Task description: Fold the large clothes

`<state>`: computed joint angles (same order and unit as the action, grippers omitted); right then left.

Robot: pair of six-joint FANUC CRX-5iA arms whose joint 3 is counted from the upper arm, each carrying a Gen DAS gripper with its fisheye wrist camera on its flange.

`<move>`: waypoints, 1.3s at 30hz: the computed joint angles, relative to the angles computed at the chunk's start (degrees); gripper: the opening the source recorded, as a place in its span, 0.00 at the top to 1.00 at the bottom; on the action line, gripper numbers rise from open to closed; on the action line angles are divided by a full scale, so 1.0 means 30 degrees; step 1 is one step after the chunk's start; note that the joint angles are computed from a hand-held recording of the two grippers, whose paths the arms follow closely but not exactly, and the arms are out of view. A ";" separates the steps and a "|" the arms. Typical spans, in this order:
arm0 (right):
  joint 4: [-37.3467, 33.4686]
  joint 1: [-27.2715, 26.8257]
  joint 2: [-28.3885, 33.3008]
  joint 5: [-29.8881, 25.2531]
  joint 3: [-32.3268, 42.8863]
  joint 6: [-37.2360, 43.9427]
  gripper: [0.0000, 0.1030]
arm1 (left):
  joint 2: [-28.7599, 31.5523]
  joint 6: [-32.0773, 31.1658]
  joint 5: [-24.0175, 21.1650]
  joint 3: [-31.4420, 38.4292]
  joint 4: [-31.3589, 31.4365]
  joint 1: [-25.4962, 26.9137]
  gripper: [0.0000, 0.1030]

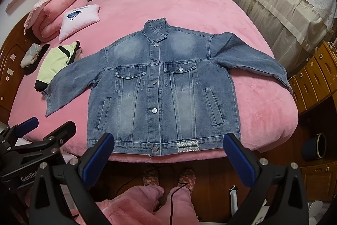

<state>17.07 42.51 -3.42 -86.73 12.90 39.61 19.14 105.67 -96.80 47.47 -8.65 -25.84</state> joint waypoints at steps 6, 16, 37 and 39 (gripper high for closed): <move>-0.0012 -0.0008 -0.0030 0.0019 -0.0046 -0.0007 0.00 | -0.0070 -0.0014 0.0033 -0.0128 -0.0002 -0.0006 0.01; -0.0042 -0.0022 -0.0084 0.0048 -0.0123 0.0017 0.00 | -0.0075 0.0036 0.0040 -0.0136 -0.0036 -0.0025 0.01; -0.0064 -0.0320 -0.0103 -0.0090 -0.0158 0.0469 0.00 | -0.0070 0.0775 -0.0171 -0.0299 0.0152 -0.0174 0.01; -0.0224 -0.0504 -0.0174 -0.0059 -0.0171 0.0794 0.00 | 0.0069 0.1027 -0.0242 -0.0130 0.0236 -0.0249 0.01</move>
